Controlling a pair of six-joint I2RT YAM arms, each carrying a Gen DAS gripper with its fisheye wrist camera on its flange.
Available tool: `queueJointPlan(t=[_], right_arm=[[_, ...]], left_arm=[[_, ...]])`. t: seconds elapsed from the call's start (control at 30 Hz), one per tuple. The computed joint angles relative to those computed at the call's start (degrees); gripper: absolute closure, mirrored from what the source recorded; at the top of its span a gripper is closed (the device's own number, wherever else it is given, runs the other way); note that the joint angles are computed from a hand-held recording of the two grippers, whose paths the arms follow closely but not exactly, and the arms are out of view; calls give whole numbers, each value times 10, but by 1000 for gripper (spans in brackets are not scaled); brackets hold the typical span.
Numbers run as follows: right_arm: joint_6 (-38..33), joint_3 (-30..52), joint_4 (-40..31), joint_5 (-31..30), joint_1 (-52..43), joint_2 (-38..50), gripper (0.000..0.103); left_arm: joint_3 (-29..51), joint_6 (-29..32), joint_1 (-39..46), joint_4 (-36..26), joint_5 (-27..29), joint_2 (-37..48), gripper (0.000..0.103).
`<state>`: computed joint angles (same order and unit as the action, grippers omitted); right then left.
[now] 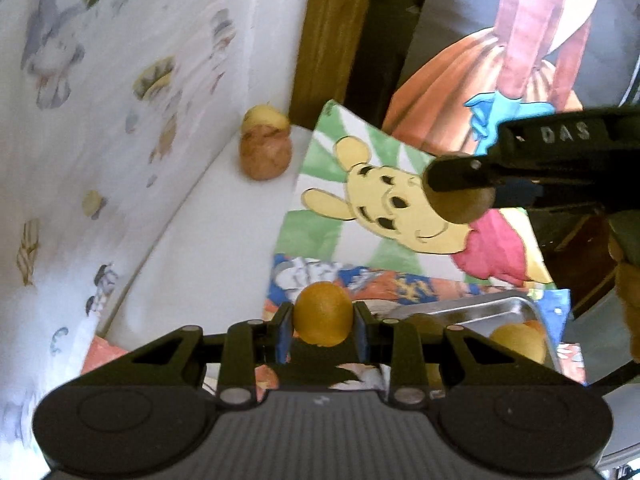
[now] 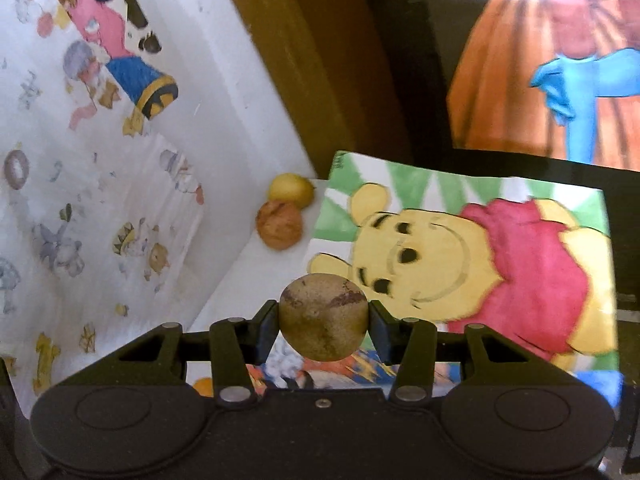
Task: Organize fruits
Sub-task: 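Carry the brown fruit onto the tray with the right tool while the left tool carries the tangerine there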
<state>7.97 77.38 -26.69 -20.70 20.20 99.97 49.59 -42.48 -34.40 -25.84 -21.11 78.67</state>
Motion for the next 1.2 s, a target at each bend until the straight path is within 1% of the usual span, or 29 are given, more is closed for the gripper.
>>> queueJointPlan(t=[0.2,0.4,0.63,0.8,0.93,1.07,1.2], right_arm=[[-29,-124,-4,-12,-57,-122,53],[-66,-202,-33,-31,-112,-217,53],[-109,-274,-82,-51,-170,-298,53],[-103,-328,-102,-56,-203,-344,53],[-105,-350,-107,-48,-209,-350,53],[-110,-349,-97,-40,-205,-338,53],[-117,-338,-80,-24,-189,-309,53]], left_arm=[[34,-52,-76,-38,-40,7,69],[67,-124,-159,-86,-71,26,69],[83,-191,-222,-119,-72,52,69],[84,-221,-245,-132,-65,64,69],[82,-230,-252,-133,-52,73,69],[76,-239,-251,-124,-31,83,69],[67,-251,-242,-108,6,92,69]])
